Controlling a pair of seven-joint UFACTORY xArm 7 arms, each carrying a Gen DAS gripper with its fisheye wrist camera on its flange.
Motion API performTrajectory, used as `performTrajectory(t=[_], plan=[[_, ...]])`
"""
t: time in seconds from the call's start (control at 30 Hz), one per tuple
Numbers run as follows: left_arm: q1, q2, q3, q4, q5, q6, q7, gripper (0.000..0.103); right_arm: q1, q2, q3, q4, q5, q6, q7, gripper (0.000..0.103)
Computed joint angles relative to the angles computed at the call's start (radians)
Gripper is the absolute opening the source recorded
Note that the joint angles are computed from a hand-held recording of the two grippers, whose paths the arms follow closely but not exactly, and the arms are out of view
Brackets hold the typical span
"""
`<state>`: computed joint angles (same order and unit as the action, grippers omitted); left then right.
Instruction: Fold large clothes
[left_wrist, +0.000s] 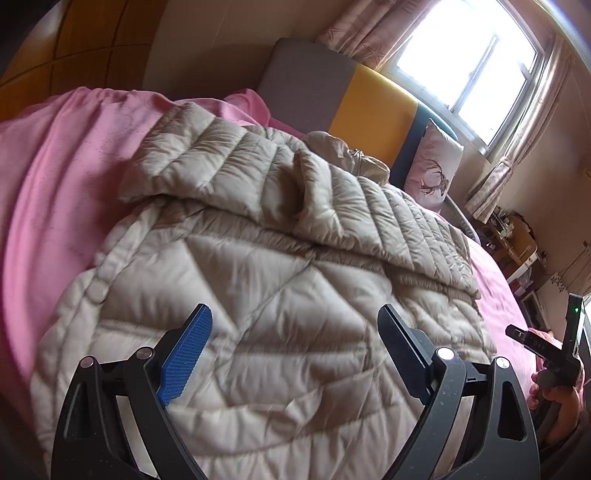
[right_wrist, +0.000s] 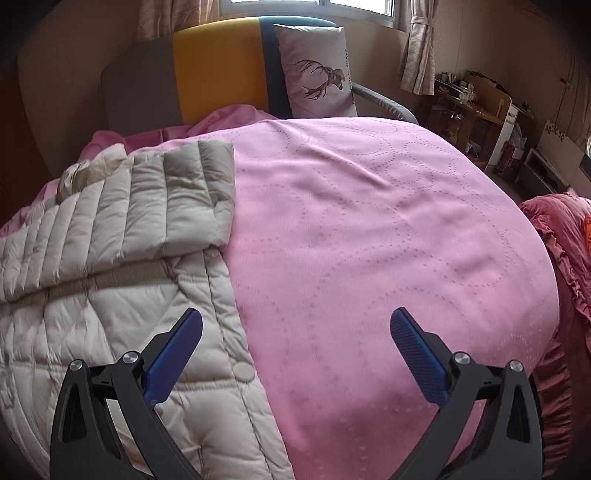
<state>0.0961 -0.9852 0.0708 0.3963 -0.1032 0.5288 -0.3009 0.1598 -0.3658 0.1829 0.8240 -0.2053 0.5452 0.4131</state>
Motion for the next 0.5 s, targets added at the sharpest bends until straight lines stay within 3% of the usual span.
performTrajectory(t=[0.3, 0.5], plan=[[0.112, -0.229, 0.001, -0.082, 0.072, 0.157, -0.003, 0.09, 0.038, -0.096, -0.002, -0.075, 0.031, 0.016, -0.075, 0.101], [0.145, -0.296, 0.01, -0.095, 0.109, 0.224, 0.023, 0.09, 0.033, -0.111, 0.007, -0.084, 0.039, 0.017, -0.095, 0.101]])
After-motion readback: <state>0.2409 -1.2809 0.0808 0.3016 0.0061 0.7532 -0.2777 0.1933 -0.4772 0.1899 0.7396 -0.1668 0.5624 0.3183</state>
